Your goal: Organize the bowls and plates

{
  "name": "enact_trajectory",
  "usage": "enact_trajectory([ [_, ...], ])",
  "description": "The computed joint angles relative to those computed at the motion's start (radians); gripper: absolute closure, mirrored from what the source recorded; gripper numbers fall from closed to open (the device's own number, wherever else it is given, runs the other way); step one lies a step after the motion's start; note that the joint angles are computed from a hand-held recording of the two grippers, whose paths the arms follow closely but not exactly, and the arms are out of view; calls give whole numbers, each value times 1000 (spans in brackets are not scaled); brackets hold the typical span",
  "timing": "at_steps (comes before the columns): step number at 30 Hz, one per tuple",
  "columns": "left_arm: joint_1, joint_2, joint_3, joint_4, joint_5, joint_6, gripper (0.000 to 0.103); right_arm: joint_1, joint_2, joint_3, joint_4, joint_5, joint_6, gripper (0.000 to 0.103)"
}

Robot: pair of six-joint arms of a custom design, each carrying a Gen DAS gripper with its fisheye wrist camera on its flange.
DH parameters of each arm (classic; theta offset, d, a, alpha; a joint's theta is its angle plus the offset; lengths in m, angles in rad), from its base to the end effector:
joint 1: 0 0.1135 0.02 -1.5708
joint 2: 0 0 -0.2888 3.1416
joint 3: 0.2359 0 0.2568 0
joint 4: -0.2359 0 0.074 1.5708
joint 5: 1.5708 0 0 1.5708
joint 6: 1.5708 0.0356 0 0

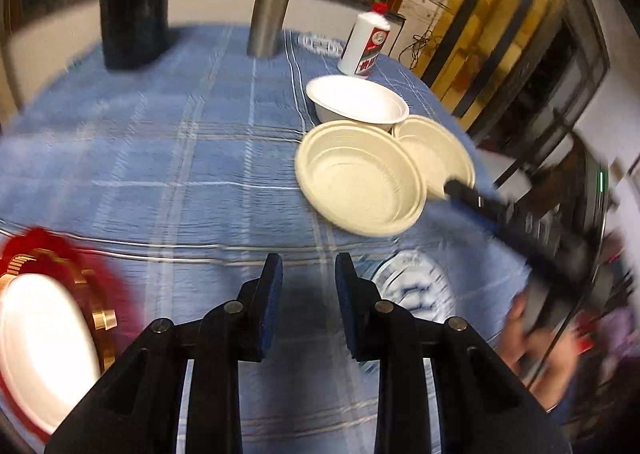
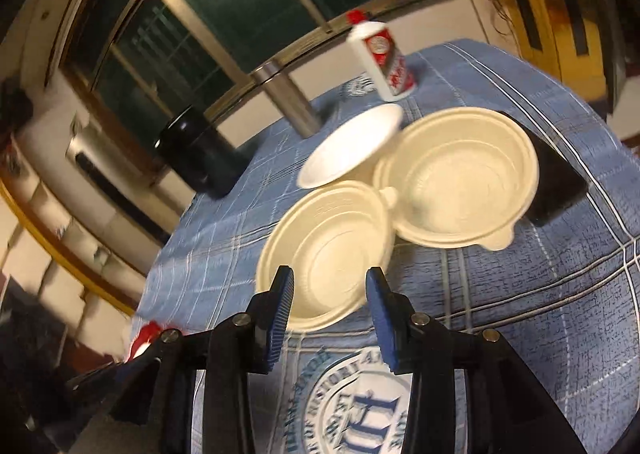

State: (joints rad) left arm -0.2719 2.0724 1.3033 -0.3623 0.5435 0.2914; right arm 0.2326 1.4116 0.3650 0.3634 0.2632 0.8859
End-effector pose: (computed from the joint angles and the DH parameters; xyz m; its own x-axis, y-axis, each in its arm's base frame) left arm 0.4039 -0.1317 0.1416 -0.7081 0.4527 -0.5419 0.6736 0.6633 -0.3261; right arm 0.2310 0.0452 0.1441 -0.4089 0.6717 -0.6178 0.4592 0.7365 0.4968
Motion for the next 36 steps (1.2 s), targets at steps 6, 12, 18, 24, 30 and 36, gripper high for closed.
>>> enact_trajectory([
  [6,-45,203,266,-128,24,-185,79,-30,65,-55,151,10,-58,62],
  [12,-99,273,335,-104,-28,-262,79,-52,23,-86,173,-7,-53,62],
  [18,-142,329,361,-89,-49,-264,85,-61,20,-94,170,-25,-47,62],
  [24,-108,277,294,-96,-43,-176,91,-75,38,-93,173,-52,-37,62],
  [30,-27,189,198,-122,-35,-49,91,-72,79,-68,169,-94,-49,62],
  [36,0,135,62,20,-65,-2,90,-68,170,-20,168,-197,-59,62],
])
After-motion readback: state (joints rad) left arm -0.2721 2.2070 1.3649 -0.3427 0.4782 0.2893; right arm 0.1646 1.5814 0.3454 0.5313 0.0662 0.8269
